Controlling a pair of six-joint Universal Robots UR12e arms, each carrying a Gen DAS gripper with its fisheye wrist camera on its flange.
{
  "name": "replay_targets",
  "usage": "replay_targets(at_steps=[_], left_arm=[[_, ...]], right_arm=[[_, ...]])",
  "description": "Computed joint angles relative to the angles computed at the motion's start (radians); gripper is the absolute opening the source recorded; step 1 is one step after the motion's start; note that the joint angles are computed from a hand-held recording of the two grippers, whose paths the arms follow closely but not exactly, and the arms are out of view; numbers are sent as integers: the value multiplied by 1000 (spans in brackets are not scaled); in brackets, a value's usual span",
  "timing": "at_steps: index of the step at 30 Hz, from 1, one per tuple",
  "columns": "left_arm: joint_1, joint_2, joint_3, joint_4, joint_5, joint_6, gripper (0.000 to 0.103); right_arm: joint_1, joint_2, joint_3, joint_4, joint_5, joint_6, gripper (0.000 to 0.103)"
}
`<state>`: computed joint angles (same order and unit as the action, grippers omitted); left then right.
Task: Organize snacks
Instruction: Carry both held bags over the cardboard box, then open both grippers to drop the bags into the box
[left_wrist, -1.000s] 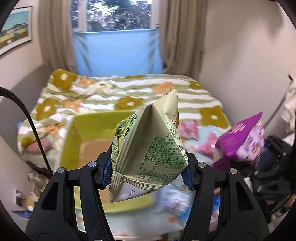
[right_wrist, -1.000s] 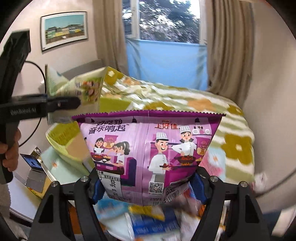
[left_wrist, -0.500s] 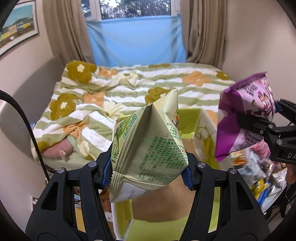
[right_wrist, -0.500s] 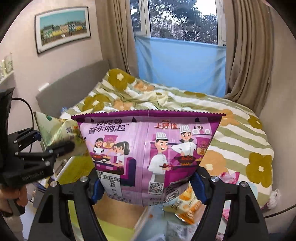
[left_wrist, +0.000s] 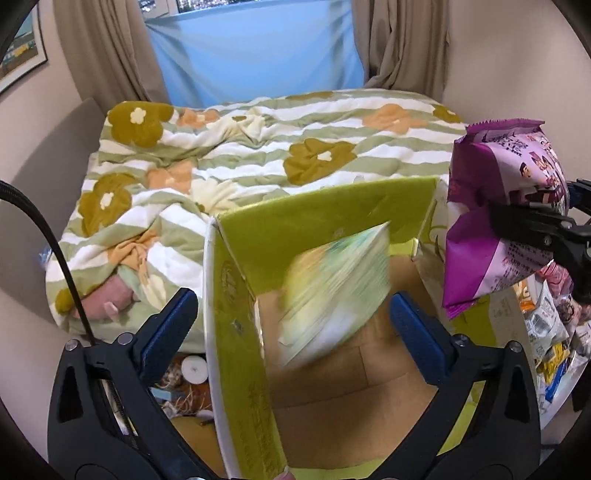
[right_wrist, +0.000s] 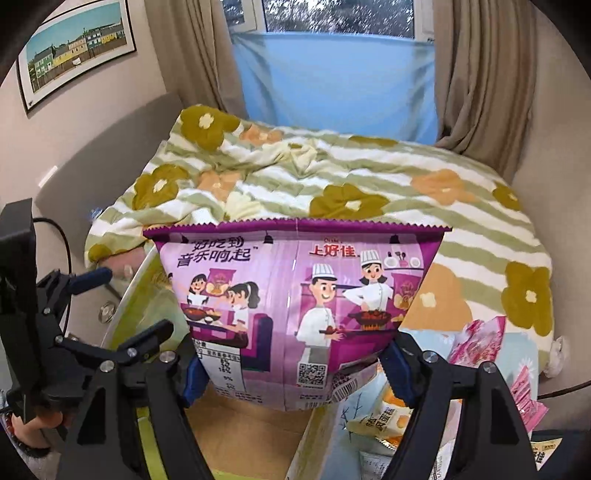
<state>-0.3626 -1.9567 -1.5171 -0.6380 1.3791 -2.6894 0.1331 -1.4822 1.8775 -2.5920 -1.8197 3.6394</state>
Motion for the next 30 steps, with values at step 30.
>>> replay_targets(at_steps=[30], left_arm=[[24,65,-76,-58,122,-116,103]], right_arm=[[-27,82,-41,-76,124,-180,103]])
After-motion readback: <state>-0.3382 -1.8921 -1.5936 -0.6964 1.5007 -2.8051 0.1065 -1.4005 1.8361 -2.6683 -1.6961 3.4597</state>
